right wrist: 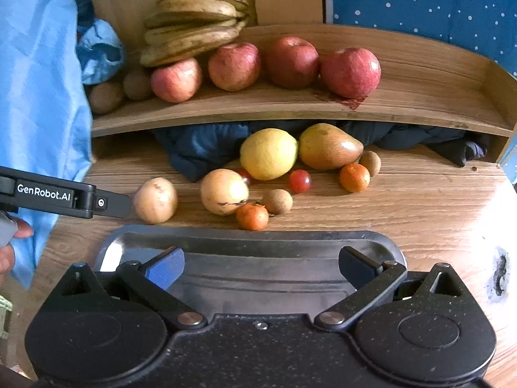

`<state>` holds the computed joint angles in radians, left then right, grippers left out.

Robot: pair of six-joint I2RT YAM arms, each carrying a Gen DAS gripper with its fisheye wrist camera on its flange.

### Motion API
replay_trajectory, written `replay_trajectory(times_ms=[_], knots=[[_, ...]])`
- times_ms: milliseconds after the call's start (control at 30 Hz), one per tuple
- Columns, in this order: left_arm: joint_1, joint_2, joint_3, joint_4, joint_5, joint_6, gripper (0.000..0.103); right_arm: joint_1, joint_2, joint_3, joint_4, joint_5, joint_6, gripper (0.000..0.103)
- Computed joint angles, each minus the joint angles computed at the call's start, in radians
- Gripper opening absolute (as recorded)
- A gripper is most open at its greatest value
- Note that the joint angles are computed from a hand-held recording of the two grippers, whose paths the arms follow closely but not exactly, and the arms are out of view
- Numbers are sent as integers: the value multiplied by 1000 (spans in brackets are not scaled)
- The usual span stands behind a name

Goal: Organize fruits
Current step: 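Move the left gripper to the pale streaked round fruit while the right gripper reaches the tangerine, then close the left gripper on the pale fruit while the right gripper closes on the tangerine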

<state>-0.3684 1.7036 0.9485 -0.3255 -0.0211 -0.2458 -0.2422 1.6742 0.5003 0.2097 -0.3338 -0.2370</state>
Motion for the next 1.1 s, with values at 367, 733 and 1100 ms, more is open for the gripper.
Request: replay_trajectory(times_ms=[367,733,1100], knots=[[42,140,74,14,98,47,102,59,105,83,5,81,55,83],[74,202,114,12,169,69,98,132,187,140,47,164,102,71],[98,216,113,33,230,65,86,152,257,191,37,161,120,51]])
